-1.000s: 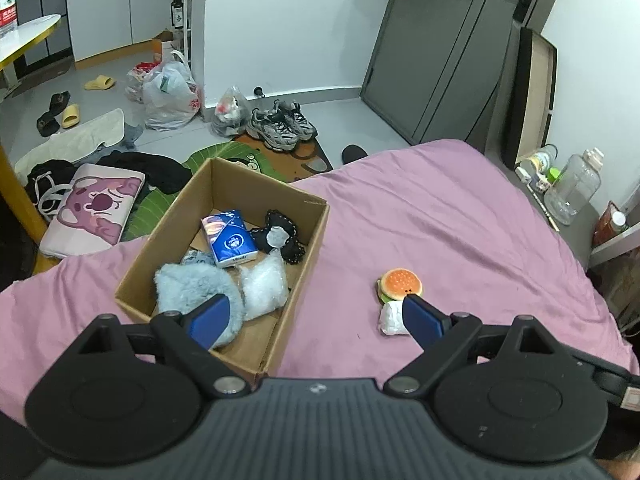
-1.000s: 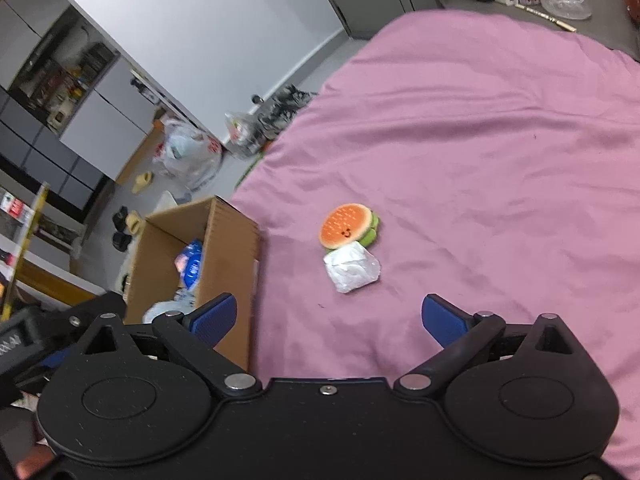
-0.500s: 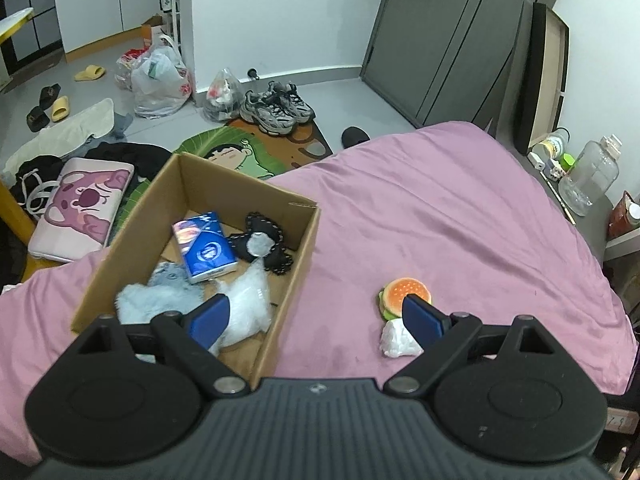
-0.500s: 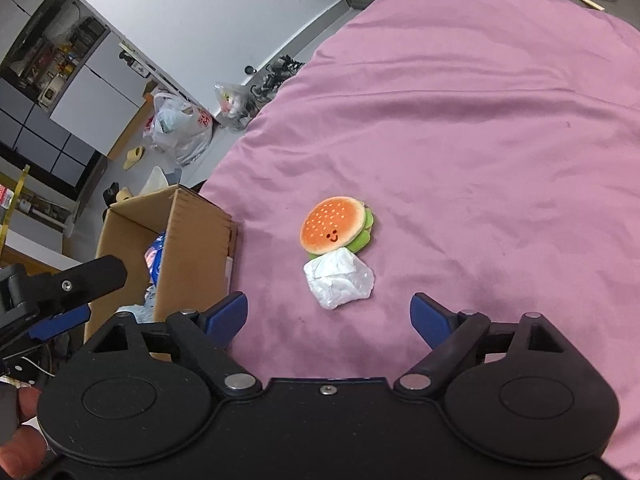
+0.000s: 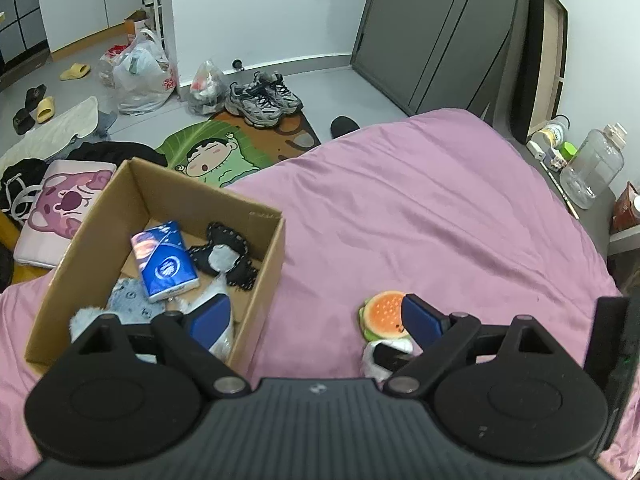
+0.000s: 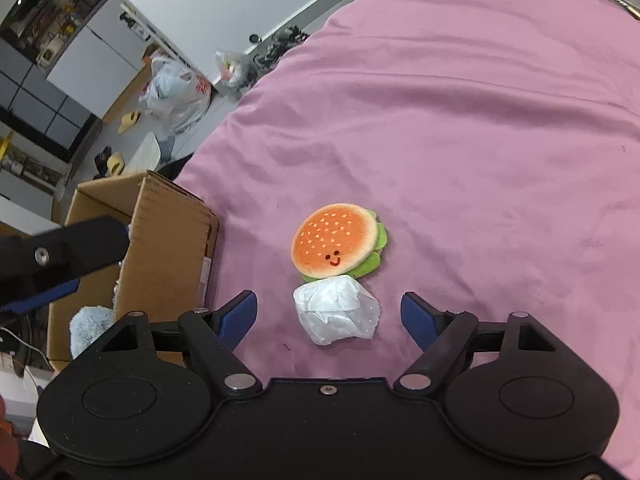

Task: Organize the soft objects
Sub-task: 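Lower the right gripper onto the white wrapped packet and close on it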

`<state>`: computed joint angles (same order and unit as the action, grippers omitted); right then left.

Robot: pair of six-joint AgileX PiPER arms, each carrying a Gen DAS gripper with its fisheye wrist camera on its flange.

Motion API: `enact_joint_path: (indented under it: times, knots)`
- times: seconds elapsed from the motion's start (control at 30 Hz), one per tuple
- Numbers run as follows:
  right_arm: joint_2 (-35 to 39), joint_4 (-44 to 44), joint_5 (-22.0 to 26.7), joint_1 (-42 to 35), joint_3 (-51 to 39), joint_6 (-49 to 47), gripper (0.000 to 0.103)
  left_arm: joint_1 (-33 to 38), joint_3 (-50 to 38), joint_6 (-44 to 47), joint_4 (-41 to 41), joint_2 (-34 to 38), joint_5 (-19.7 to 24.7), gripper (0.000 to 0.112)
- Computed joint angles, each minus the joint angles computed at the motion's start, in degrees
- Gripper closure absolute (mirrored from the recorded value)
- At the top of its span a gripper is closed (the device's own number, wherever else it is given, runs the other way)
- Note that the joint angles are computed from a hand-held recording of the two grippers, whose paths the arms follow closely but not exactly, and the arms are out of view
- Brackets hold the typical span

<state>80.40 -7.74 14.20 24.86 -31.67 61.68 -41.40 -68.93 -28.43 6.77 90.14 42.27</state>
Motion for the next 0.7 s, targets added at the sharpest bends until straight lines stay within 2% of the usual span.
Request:
enact_joint_path:
  times: [0.1,0.17,0.3,0.33,0.37,0.4,0.47,0.57,0.7]
  knots:
    - [1.63,7.25,-0.16,-1.46,-0.71,-8.41,0.026,0.18,-1.24,1.66,-1.49,1.49,-0.50,0.023]
    - [2.64,10.82,0.38,-2.00,-1.14,-12.73,0.033,-0.05,-1.61,1.69,-1.42,2.19,-1.22,0.023]
    - [4.21,12.99,1.44,-1.99,-1.46,-15.89,0.038,0.17,-2.70,1.65,-2.41,3.95,-1.61,0.026]
    - [4.19,14.21,1.40,-2.37,-1.28,-17.19,0.042,0.23,-2.76,1.59,-2.59,4.24,-1.82,0.026]
    - [4.13,14.81,1.13,-2.53,-0.93,-17.60,0.051,0.22,-2.87,1.42,-2.59,4.54,-1.96,0.026]
    - [3.72,15.93,0.97,-2.97,-0.42,-18.45,0.053,0.20,-2.89,1.36,-2.69,4.83,-2.17,0.026]
    - [2.36,18.16,0.04,-3.55,0.86,-19.90,0.054,0.01,-3.05,0.90,-2.45,5.52,-2.60,0.028]
    - [0.01,13.57,-0.36,-3.95,2.33,-14.12,0.054,-0.47,-2.77,-0.99,-1.36,6.31,-4.01,0.033]
    - [-2.66,17.71,-1.78,-6.25,4.56,-16.59,0.054,-1.30,-3.30,-0.68,-1.95,8.15,-4.80,0.037]
